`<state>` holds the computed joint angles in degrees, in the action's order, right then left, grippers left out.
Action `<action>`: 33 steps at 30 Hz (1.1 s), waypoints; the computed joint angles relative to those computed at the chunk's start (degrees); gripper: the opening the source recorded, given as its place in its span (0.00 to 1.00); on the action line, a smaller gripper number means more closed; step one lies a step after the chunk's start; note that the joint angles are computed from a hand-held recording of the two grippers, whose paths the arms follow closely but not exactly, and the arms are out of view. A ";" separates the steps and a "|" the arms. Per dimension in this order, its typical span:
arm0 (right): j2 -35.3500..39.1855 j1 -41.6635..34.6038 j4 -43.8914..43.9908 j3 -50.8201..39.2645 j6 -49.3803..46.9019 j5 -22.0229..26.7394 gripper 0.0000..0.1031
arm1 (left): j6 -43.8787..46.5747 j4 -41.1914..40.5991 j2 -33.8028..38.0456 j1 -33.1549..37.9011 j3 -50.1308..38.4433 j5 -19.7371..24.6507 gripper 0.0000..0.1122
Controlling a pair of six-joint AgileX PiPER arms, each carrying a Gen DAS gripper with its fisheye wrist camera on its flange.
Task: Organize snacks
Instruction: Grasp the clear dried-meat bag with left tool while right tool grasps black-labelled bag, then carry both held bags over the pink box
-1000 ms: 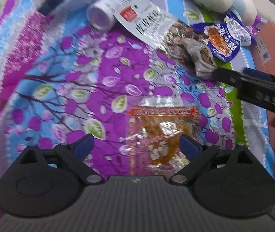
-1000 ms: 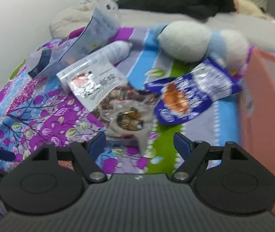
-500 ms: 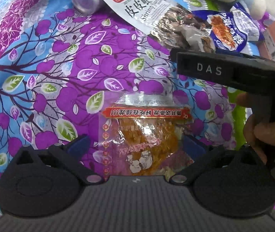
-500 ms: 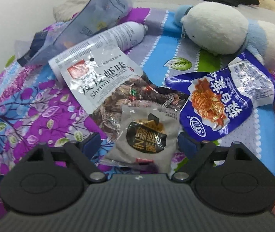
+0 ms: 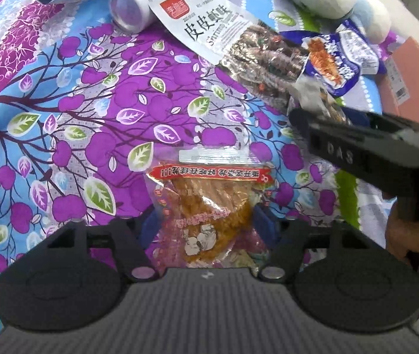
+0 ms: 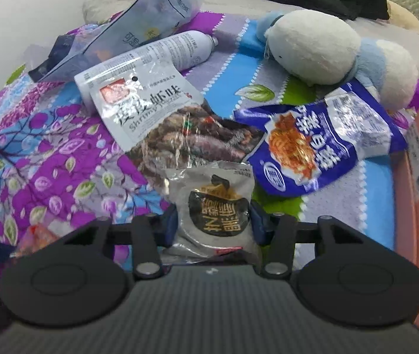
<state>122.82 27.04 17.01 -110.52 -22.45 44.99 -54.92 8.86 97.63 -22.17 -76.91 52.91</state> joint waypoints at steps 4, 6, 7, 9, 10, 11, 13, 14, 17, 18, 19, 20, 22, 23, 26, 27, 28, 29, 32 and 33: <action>-5.16 -0.23 -0.22 7.53 -1.14 -2.53 0.49 | -2.86 1.43 -2.68 -1.04 3.22 -2.66 0.50; -8.12 -0.38 -0.54 11.75 -0.98 -3.56 0.49 | -3.80 1.93 -3.26 -1.62 4.23 -3.84 0.47; -9.71 -0.58 -0.49 14.10 -0.93 -4.17 0.49 | -4.55 2.69 -3.90 -2.16 5.10 -4.40 0.46; -12.47 -0.99 -0.68 18.22 -0.51 -4.90 0.49 | -5.77 3.20 -5.06 -2.84 6.68 -5.49 0.45; -13.56 -1.24 -0.82 19.88 -0.14 -5.09 0.49 | -6.02 3.06 -5.46 -2.98 7.21 -5.90 0.45; -14.87 -1.55 -0.70 21.89 -0.04 -5.37 0.49 | -6.57 2.88 -6.04 -3.23 7.89 -6.36 0.45; -17.38 -1.90 -0.35 25.68 -0.25 -6.17 0.49 | -8.13 3.28 -7.01 -3.88 9.25 -7.25 0.45; -18.71 -2.10 -0.32 27.59 -0.12 -6.50 0.49 | -9.42 3.84 -7.54 -4.38 9.96 -7.55 0.44; -22.27 -2.44 0.23 32.36 -0.34 -7.68 0.49 | -11.43 3.66 -9.09 -5.38 11.75 -8.37 0.44; -23.51 -2.76 0.67 33.94 -0.71 -8.02 0.49 | -12.08 3.93 -9.61 -5.77 12.23 -8.53 0.44; -24.51 -2.85 0.85 35.09 -0.67 -8.13 0.49 | -13.25 5.15 -9.96 -6.57 12.48 -8.08 0.44; -25.44 -3.01 1.37 36.14 -0.97 -8.21 0.49 | -14.32 6.24 -10.29 -7.42 12.49 -7.18 0.45; -26.97 -2.70 0.18 37.44 0.43 -8.34 0.49 | -15.99 7.31 -11.27 -8.62 12.95 -6.46 0.45; -27.79 -2.37 -1.04 37.99 1.73 -8.45 0.49 | -17.02 8.35 -11.64 -9.47 12.88 -5.68 0.45; -30.05 -2.50 -1.10 38.85 2.94 -8.14 0.49 | -20.00 11.52 -12.88 -12.01 12.46 -3.64 0.44; -30.76 -2.63 -1.02 38.88 3.10 -7.87 0.49 | -20.56 12.30 -13.14 -12.83 11.99 -2.83 0.45; -31.53 -2.78 -0.84 38.85 3.13 -7.65 0.49 | -21.26 13.24 -13.58 -13.78 11.49 -1.81 0.45; -32.25 -3.00 -0.50 38.82 2.86 -7.44 0.49 | -21.79 13.96 -13.85 -14.44 10.96 -0.97 0.45; -34.55 -3.78 0.59 38.31 2.10 -6.39 0.49 | -23.69 15.68 -15.11 -16.28 9.01 1.98 0.44; -35.23 -3.97 0.74 38.09 2.07 -6.14 0.49 | -24.21 16.46 -15.35 -17.00 8.18 3.05 0.44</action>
<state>87.59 23.07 17.75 -72.43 -20.38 38.85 -79.13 25.32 82.27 -39.17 -68.73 55.96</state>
